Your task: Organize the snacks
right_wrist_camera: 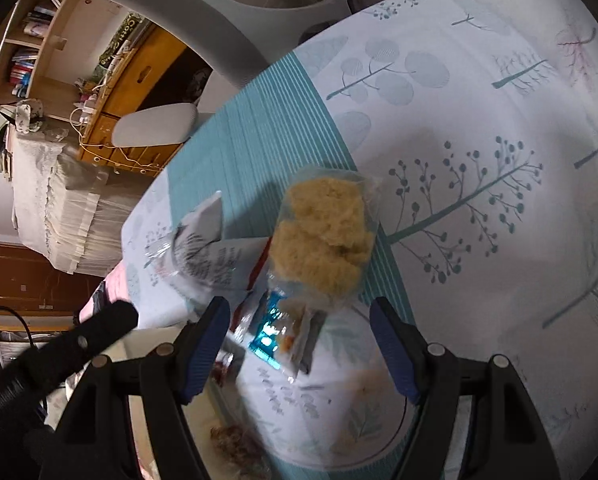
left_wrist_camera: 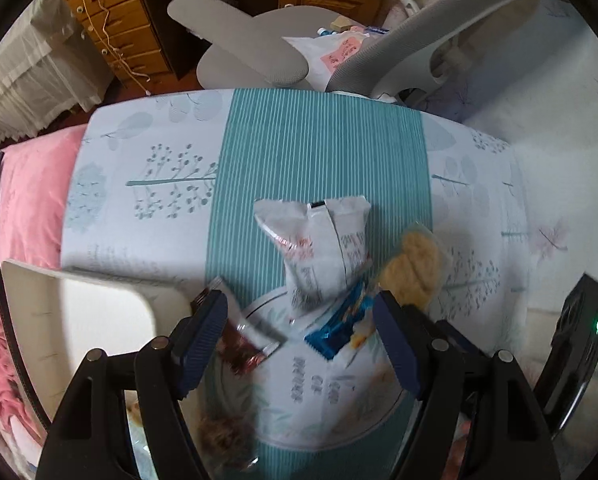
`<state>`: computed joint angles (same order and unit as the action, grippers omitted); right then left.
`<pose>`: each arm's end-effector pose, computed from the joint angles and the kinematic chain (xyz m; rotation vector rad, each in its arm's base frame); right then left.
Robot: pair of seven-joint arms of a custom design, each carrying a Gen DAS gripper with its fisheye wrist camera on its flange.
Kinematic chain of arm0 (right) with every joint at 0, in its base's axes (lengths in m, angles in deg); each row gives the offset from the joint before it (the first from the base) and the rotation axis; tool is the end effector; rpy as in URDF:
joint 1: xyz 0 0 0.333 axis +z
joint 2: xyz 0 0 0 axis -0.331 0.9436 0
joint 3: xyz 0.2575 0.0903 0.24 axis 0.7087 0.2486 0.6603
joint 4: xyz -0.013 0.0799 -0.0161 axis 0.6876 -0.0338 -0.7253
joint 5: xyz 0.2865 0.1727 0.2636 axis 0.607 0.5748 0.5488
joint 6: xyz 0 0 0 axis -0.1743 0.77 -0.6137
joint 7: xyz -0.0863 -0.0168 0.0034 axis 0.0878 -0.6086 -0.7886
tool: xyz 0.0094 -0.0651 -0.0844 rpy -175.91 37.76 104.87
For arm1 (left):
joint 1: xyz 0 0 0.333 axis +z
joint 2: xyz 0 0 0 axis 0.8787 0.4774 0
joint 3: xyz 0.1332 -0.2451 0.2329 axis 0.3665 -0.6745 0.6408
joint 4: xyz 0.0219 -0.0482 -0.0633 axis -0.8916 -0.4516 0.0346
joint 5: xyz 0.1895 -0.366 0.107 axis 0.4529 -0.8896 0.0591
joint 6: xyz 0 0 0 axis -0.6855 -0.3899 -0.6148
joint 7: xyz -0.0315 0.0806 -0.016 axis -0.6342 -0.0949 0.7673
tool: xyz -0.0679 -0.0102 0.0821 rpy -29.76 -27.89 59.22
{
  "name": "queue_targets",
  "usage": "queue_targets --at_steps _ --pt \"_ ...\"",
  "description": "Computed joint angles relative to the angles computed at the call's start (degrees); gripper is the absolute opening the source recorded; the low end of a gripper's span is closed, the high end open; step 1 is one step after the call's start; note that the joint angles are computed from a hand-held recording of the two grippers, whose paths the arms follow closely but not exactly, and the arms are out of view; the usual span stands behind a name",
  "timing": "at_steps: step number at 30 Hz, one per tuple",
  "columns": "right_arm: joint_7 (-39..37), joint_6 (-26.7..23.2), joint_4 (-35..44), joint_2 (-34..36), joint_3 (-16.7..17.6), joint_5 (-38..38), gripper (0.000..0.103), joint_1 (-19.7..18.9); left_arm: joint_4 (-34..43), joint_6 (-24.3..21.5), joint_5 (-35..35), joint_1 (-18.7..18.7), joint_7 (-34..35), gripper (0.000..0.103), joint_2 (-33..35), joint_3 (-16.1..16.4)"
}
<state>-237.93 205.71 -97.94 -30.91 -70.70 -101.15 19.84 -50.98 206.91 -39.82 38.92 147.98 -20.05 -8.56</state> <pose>0.4633 0.4690 0.3476 -0.8573 2.4985 0.1122 0.6499 -0.4021 0.3987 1.6374 -2.6473 0.2815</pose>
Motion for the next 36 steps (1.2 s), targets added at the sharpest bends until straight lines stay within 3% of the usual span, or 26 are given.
queue_targets --at_steps 4,12,19,23,30,36 --pt "-4.5 -1.6 1.4 1.6 0.7 1.4 0.073 -1.1 1.9 0.8 -2.4 0.3 -0.6 0.074 2.8 -0.6" --pt "-12.9 -5.7 5.4 4.7 1.4 4.0 0.073 -2.3 7.6 -2.7 -7.6 1.0 -2.4 0.074 8.7 -1.6" --pt "-17.1 -10.2 8.2 6.2 1.0 4.6 0.073 -1.7 9.4 -3.1 -9.0 0.7 -2.8 0.073 10.7 -1.7" --pt "-21.9 -14.7 10.6 7.2 1.8 5.4 0.072 -2.1 9.8 -2.8 -9.3 0.6 -3.1 0.06 11.3 -1.6" --pt "-24.1 -18.8 12.1 7.6 1.4 4.3 0.065 -1.1 6.7 -0.1 -10.8 1.8 -0.9 0.051 9.5 -2.1" --pt "-26.8 -23.0 13.4 7.5 2.3 5.1 0.061 -1.0 4.9 -0.5 -11.4 2.6 -0.1 0.05 7.4 -2.1"
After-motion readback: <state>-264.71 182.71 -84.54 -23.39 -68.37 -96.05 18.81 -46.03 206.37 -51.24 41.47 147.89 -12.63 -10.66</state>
